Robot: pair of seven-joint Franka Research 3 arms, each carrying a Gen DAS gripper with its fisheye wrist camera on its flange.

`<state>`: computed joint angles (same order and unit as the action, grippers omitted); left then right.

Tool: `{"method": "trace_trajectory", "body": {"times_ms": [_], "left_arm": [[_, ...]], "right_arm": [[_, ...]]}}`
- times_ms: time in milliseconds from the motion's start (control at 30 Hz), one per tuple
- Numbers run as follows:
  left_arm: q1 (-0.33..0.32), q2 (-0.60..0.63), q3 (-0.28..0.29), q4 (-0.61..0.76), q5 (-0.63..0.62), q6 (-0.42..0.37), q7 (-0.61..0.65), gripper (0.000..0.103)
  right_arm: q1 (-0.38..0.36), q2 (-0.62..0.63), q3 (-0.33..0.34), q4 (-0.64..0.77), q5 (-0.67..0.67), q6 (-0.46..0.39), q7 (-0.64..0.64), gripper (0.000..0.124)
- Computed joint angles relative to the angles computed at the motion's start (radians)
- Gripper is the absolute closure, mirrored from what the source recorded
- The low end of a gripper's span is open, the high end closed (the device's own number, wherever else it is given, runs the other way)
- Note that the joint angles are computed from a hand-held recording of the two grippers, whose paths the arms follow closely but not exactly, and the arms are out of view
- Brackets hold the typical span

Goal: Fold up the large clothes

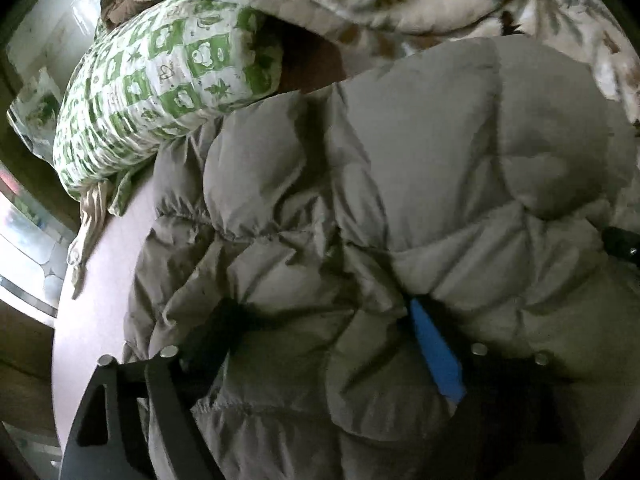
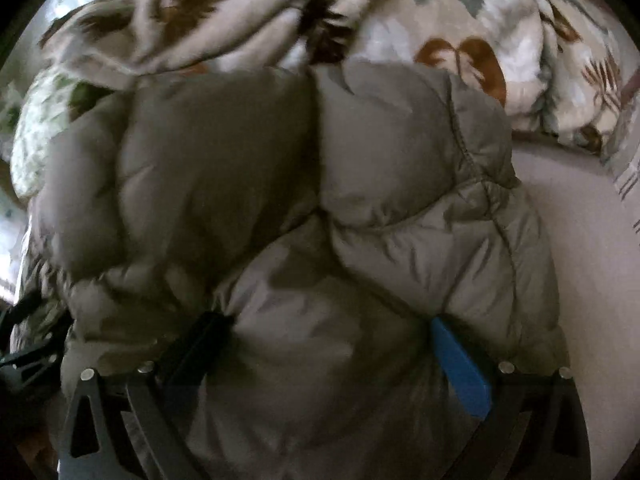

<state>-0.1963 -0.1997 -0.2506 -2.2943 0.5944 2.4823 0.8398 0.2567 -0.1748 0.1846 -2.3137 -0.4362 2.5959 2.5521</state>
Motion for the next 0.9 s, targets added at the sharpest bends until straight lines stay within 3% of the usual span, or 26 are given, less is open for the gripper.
{"method": "trace_trajectory", "body": {"times_ms": [100, 200, 333, 400, 633, 833, 900], "left_arm": [[-0.001, 0.026, 0.003, 0.033, -0.008, -0.028, 0.022, 0.011], [-0.002, -0.02, 0.023, -0.009, -0.041, 0.035, 0.055, 0.013], [0.002, -0.185, 0.04, -0.168, -0.069, 0.179, 0.078, 0.013], [-0.021, -0.267, 0.059, -0.238, -0.12, 0.212, 0.128, 0.013], [-0.081, -0.413, 0.056, -0.351, -0.245, 0.234, 0.196, 0.013], [-0.085, -0.398, 0.049, -0.378, -0.303, 0.242, 0.187, 0.013], [-0.083, -0.382, 0.054, -0.381, -0.317, 0.257, 0.185, 0.012]], "right_arm": [[-0.003, 0.025, -0.007, 0.03, 0.009, -0.018, 0.001, 0.021], [0.005, -0.003, -0.011, 0.016, 0.011, -0.008, 0.003, 0.021], [0.012, -0.154, -0.023, -0.134, 0.101, 0.125, -0.026, 0.021], [0.023, -0.21, -0.022, -0.181, 0.159, 0.146, -0.079, 0.021], [0.04, -0.364, 0.068, -0.26, 0.259, 0.073, -0.221, 0.021], [0.021, -0.352, 0.112, -0.278, 0.311, 0.036, -0.252, 0.021], [0.013, -0.335, 0.117, -0.291, 0.314, 0.057, -0.246, 0.021]]}}
